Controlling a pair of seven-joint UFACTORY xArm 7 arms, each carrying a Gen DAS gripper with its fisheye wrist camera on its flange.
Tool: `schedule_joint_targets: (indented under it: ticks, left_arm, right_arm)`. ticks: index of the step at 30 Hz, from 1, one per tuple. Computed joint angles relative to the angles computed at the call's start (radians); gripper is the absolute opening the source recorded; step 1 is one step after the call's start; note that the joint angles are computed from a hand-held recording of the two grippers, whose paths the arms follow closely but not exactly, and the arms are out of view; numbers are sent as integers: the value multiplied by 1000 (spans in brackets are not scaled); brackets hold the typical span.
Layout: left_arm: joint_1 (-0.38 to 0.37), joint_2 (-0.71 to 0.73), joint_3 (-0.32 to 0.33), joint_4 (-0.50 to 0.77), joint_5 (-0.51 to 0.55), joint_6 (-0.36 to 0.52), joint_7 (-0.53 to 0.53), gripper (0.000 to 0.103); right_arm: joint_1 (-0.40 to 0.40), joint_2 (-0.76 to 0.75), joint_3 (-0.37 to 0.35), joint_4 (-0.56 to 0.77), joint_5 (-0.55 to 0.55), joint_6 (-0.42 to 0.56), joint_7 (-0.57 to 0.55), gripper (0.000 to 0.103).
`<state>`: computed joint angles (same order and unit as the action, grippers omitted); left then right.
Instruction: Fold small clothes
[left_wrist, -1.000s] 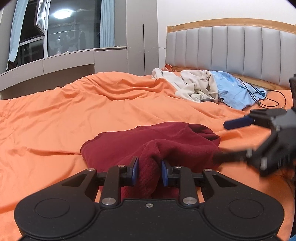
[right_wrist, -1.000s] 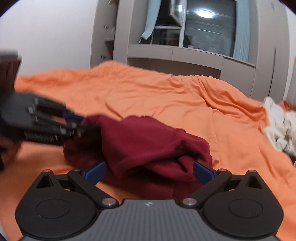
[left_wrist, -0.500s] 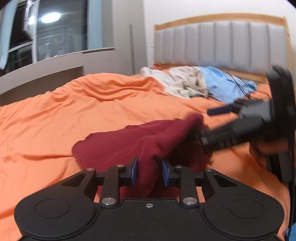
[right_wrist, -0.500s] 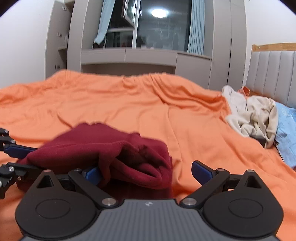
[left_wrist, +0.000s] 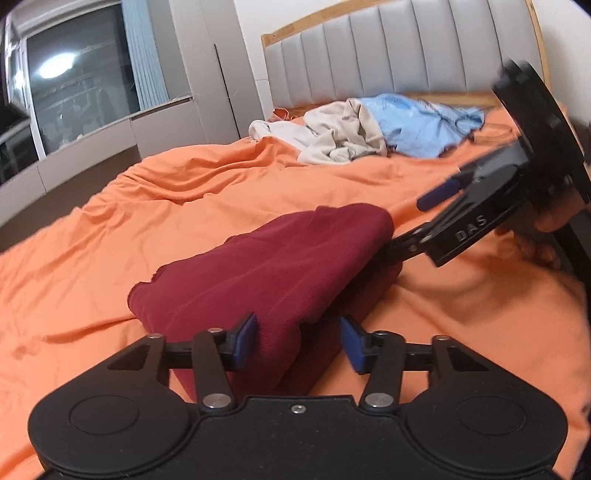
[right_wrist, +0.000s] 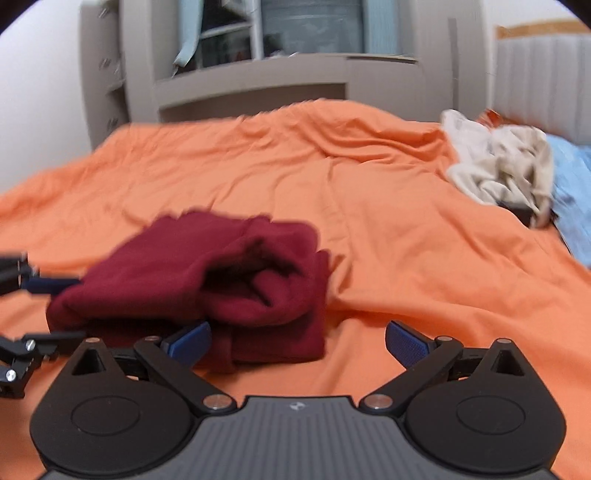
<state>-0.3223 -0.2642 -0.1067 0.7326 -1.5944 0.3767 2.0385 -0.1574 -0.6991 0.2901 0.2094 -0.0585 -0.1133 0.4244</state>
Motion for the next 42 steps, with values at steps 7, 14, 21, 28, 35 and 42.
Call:
schedule_joint_targets:
  ticks: [7, 14, 21, 28, 35, 42]
  left_arm:
    - [52, -17, 92, 25, 90, 216, -258, 73]
    - [113, 12, 118, 76, -13, 286, -407, 97]
    - [143, 141, 68, 185, 28, 131, -735, 102]
    - [167, 221, 58, 221, 190, 155, -925, 102]
    - [164, 207, 52, 168, 231, 132, -868, 102]
    - [163, 198, 56, 152, 200, 131, -832, 102]
  right_arm:
    - [35, -1, -147, -30, 95, -98, 34, 103]
    - [-7, 261, -152, 158, 131, -103, 21, 103]
    - [-347, 439, 221, 321, 170, -69, -89, 103]
    - [-329, 426, 207, 335, 3, 105, -121, 103]
    - [-326, 383, 203, 305, -94, 110, -38, 103]
    - [-212, 322, 50, 239, -127, 5, -13, 103]
